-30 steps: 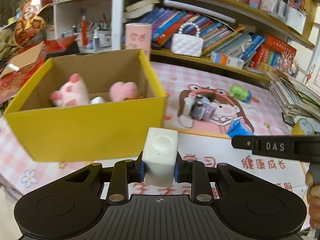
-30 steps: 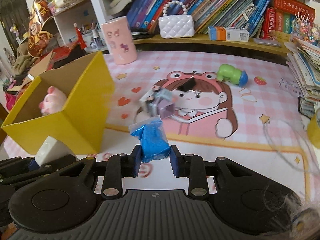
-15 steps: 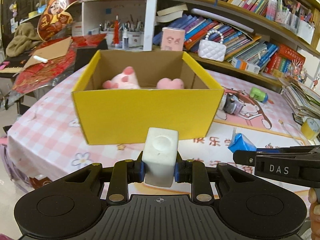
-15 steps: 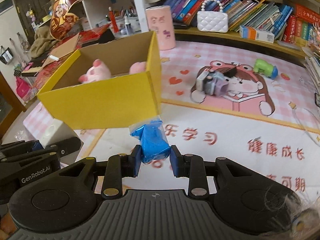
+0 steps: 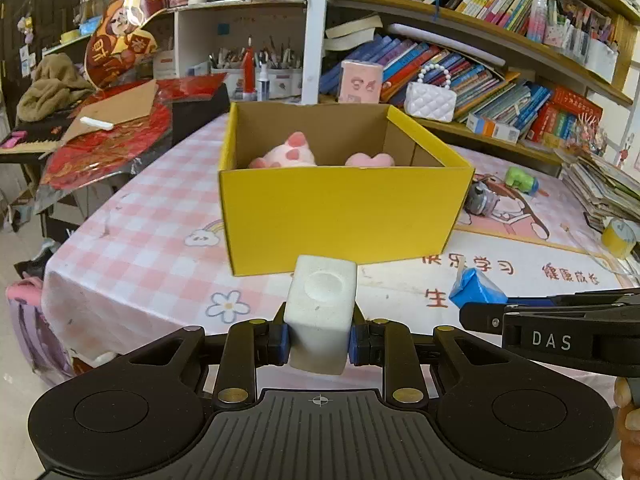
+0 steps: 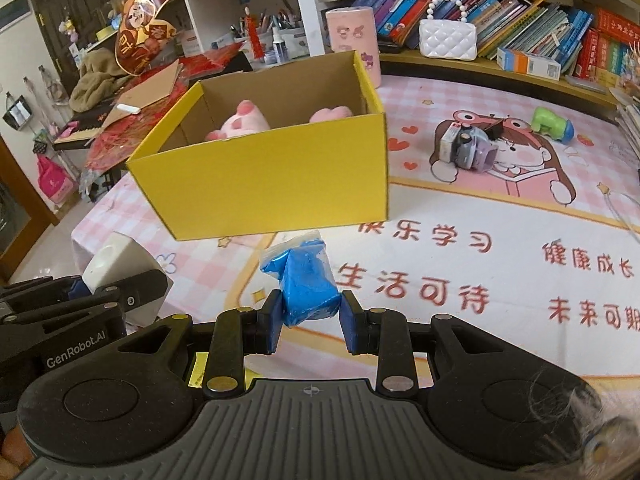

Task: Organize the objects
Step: 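Carry the white cube and blue packet over the yellow box with both grippers, then lower the cube and packet into the box and open both grippers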

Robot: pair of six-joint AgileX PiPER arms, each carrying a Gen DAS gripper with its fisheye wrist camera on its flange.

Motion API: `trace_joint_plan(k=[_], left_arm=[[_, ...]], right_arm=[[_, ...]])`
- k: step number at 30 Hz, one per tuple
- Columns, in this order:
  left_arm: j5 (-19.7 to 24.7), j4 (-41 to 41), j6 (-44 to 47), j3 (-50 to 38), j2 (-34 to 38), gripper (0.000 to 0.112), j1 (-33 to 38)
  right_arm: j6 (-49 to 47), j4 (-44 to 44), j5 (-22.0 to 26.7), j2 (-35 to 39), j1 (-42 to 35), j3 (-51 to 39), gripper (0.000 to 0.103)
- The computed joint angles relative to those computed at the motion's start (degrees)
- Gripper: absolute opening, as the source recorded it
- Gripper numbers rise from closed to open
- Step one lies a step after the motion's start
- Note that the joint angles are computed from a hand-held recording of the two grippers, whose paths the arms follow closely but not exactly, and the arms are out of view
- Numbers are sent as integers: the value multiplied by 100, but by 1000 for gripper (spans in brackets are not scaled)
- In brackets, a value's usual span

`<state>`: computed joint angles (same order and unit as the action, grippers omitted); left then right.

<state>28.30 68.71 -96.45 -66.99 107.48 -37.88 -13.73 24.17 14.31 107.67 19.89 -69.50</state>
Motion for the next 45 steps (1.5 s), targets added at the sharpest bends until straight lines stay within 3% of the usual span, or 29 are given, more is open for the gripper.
trace_joint_plan(k=[12, 22, 32, 40, 45], left_arm=[[-256, 779, -652, 602, -436, 24, 190], [-595, 793, -435, 146, -273, 24, 487], [-382, 494, 252, -1303, 446, 24, 803], [-48, -481, 1519, -2869, 1414, 24, 927], [320, -1249, 2425, -3809, 2002, 24, 969]], right_arm=[[2334, -2068, -110, -76, 481, 42, 28], [3066, -2981, -130, 81, 466, -365, 27], [1688, -1983, 72, 1025, 67, -2314, 27], [501, -1181, 824, 2134, -168, -4278, 28], [139, -1043, 1642, 2995, -271, -5761, 28]])
